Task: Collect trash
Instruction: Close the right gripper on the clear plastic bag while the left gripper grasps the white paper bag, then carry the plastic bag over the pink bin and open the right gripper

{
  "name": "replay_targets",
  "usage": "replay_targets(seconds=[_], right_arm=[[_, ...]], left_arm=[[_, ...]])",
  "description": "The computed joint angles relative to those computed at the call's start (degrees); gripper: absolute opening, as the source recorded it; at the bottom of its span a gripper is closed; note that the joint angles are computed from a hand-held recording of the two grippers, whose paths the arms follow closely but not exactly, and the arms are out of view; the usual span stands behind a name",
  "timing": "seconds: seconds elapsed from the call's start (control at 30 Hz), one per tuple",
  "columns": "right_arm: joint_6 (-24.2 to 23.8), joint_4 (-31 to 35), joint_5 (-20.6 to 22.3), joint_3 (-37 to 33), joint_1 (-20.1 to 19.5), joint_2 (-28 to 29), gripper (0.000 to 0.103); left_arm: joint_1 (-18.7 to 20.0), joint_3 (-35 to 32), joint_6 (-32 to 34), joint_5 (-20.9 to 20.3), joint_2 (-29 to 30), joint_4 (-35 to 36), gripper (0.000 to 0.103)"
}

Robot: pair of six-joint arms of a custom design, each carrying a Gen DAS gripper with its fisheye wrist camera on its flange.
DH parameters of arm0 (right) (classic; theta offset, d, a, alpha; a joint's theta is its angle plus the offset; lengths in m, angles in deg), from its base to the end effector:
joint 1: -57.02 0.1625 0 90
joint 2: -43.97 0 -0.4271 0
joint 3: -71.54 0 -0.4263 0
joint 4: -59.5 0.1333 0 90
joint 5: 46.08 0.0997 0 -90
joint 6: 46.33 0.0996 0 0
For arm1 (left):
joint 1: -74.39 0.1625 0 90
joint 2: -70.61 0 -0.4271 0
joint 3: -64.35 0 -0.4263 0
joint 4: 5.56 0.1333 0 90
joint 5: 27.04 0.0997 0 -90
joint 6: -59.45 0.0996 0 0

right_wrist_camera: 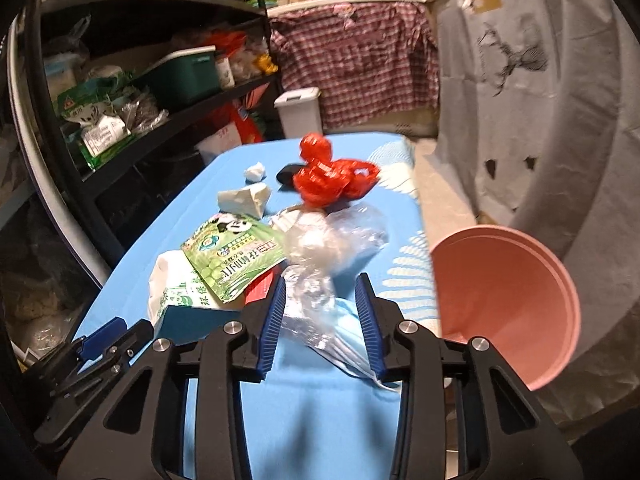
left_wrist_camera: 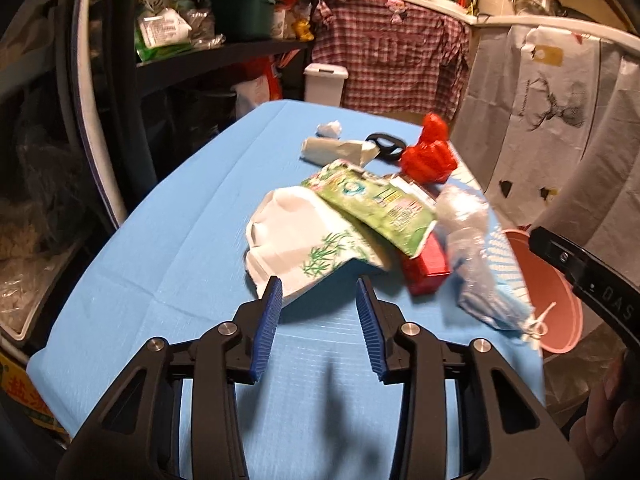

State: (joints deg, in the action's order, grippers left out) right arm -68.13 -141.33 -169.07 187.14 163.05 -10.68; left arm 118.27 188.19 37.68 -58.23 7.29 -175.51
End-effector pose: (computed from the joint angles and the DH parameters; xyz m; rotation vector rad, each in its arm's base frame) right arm 0.2368 -0.5378 0.1606 0.4526 -2.3123 1.0493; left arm -0.2181 -0.5129 0.1575 0.2632 2.2528 -1.0311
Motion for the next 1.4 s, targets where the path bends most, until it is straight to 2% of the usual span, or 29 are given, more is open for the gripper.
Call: replay_targets(seconds=[0.17,0.33,0.53,0.57,0.63,0.73,1.07,1.23,1.4], right_arm=[[-0.9,2.9,-0.1,-3.3,-0.6,3.4,0.038],[-0.2,6.2,-0.3,-5.2,-1.6,4.9,0.038],[-0.4,6.6,-0.9,-5.9,-2.2,5.8,0.036],[-0.5,6.7,-0.8,-5.9,-2.4,5.7,0.032],[-0.7,6.9,-0.4,-5.9,-2.4,5.6,0.012],[-1.2,6.6,0.4,-5.5,-2.5,5.1,0.003],[-5.3,0.5,1.6,-2.3,-0.6,3.2,0.000],[-7.3,-2.6,1.8,-0.5,0.9,2.2,0.000],[-7.5,-3.8,1.8,1.1,2.0,0.6,0.000]], left_arm=[[1.5,-1.8,2.7,1.6,2.4,0.6,0.038],[2.8,-2.9,3.7,1.0,3.6,1.1,0.038],[3.3,-4.0,4.8,0.7,4.7,0.1,0.038],[3.3,-4.1,4.9,0.7,4.8,0.1,0.038],[3.3,-4.2,5.0,0.9,4.9,-0.2,0.034],[2.8,-3.9,4.3,1.6,4.5,0.2,0.028],[-0.1,-0.3,0.7,4.2,0.1,2.4,0.007],[-1.3,1.3,0.0,4.5,-1.9,2.6,0.006],[-2.3,2.5,-1.2,4.0,-3.8,2.6,0.006]])
